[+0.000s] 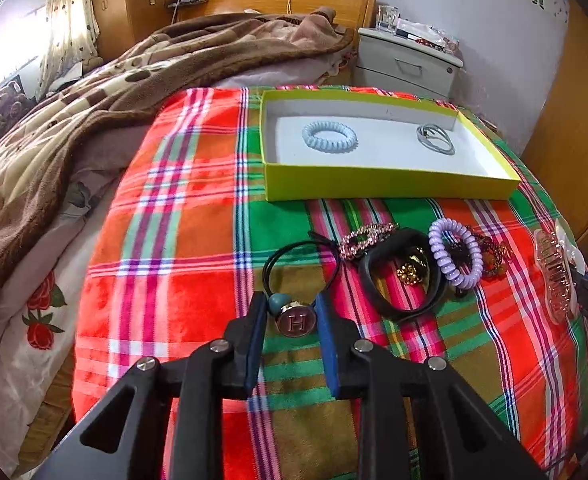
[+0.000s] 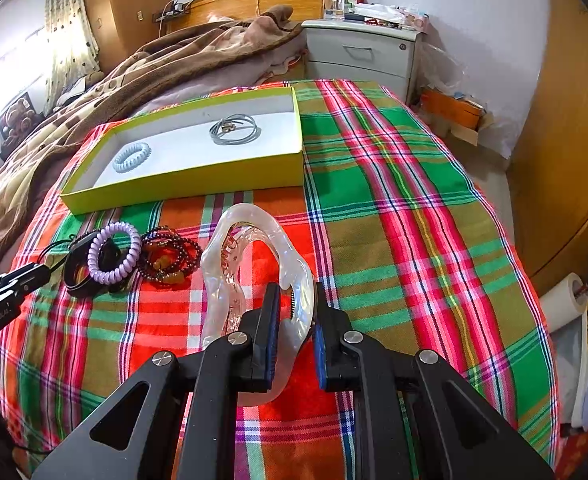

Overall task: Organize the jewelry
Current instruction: 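Grasp the H-charm black hair tie with the left tool while the right lifts the clip, then carry both items into the yellow box and open both tools to release them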

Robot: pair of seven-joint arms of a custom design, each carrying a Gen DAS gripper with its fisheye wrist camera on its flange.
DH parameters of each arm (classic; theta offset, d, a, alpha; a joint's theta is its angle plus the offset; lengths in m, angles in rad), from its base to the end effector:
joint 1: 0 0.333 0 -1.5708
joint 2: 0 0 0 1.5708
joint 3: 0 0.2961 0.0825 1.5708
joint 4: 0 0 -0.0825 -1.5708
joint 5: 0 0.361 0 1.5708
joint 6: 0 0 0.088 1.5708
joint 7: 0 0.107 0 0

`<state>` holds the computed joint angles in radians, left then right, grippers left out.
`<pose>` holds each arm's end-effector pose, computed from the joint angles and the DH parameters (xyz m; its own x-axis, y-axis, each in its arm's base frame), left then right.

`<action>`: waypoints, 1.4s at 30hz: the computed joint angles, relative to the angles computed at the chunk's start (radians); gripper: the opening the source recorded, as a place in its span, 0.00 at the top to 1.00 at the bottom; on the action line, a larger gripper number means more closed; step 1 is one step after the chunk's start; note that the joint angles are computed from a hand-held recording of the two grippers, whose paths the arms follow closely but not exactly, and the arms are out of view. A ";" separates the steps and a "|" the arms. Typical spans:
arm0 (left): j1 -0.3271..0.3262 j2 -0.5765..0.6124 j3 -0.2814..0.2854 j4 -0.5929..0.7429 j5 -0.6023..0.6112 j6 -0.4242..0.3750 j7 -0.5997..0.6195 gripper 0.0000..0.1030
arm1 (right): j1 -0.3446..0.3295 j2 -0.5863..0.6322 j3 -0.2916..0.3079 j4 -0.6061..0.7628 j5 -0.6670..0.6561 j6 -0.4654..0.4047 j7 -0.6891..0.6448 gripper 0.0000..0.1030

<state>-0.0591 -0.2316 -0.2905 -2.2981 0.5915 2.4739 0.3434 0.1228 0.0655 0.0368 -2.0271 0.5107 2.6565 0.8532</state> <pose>0.4612 -0.1757 0.4722 0.4412 -0.8963 0.0450 -0.7115 -0.3799 -0.5912 0.5804 0.0792 0.4681 0.4805 -0.8763 -0.0344 -0.7058 -0.3632 -0.6082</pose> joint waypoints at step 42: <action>0.105 0.047 0.030 0.147 0.083 0.139 0.055 0.74 | 0.019 0.269 0.079 0.490 -0.044 -0.194 0.086 0.85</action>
<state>0.0462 -0.1846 -0.2603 -2.1514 0.6747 2.6129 0.3987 0.1413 0.3346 0.1158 -1.5372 0.4665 2.4623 0.9391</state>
